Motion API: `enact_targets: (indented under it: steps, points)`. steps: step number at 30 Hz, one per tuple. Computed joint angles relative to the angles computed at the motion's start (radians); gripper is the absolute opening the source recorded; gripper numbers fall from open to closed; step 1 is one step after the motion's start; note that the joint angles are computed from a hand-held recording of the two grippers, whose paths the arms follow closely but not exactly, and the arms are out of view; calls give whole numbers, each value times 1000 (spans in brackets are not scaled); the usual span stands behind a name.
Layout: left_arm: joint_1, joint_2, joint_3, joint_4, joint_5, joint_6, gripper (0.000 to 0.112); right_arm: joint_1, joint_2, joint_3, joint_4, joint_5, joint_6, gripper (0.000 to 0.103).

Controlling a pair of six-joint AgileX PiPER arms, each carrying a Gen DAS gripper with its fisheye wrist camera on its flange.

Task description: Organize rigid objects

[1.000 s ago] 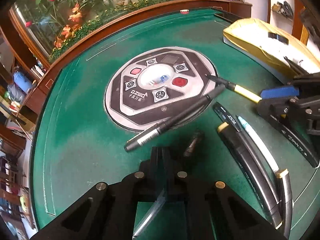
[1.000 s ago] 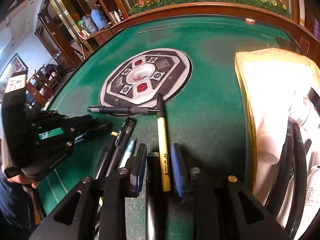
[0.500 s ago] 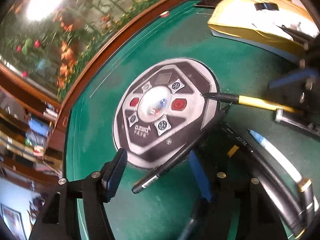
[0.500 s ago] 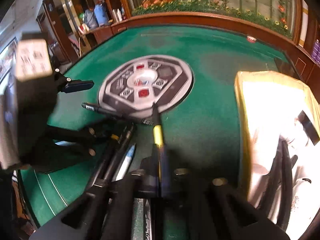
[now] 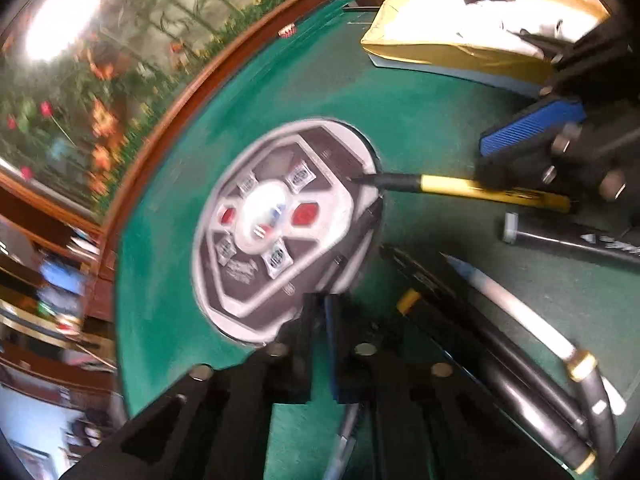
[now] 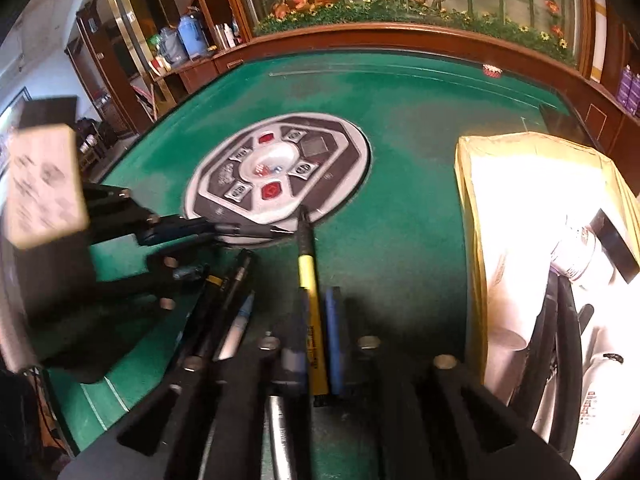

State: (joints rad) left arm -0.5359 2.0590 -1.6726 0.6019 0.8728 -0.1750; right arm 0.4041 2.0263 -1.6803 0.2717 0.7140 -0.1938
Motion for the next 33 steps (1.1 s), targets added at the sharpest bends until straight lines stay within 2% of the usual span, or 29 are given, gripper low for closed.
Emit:
enact_targets:
  steps: [1, 7, 8, 9, 12, 15, 19, 22, 26, 28, 30, 32, 33]
  points:
    - [5, -9, 12, -12, -9, 0, 1, 2, 9, -11, -11, 9, 5, 23]
    - [31, -30, 34, -73, -34, -21, 1, 70, 53, -79, -202, 38, 123, 23]
    - [38, -36, 38, -94, -39, -19, 1, 83, 54, -82, -246, 41, 141, 19]
    - [45, -40, 39, -118, -44, -14, 1, 85, 49, -74, -249, 36, 138, 8]
    - [99, -94, 85, -281, -101, 48, 1, 52, 33, -55, -148, 31, 72, 8]
    - [134, -131, 114, -366, -128, 91, 1, 17, 9, -32, -54, 14, 18, 8]
    - [141, -142, 116, -337, -120, 80, 1, -12, -18, -3, 68, -6, -63, 8]
    - [119, -125, 103, -255, -114, 64, 1, -20, -21, 4, 114, -10, -96, 8]
    - [103, -71, 32, -233, -61, 135, 2, -32, -12, 1, 148, 1, -108, 8]
    - [92, -38, -9, -231, -25, 169, 6, -32, -15, 5, 150, -1, -109, 8]
    - [66, -14, -21, -149, -16, 138, 28, -32, -19, 7, 155, -4, -110, 8]
    - [47, -2, -12, -51, -35, 78, 41, -31, -21, 9, 157, -3, -116, 8]
    - [50, 4, -20, -54, -36, 84, 41, -31, -20, 8, 160, -2, -115, 8]
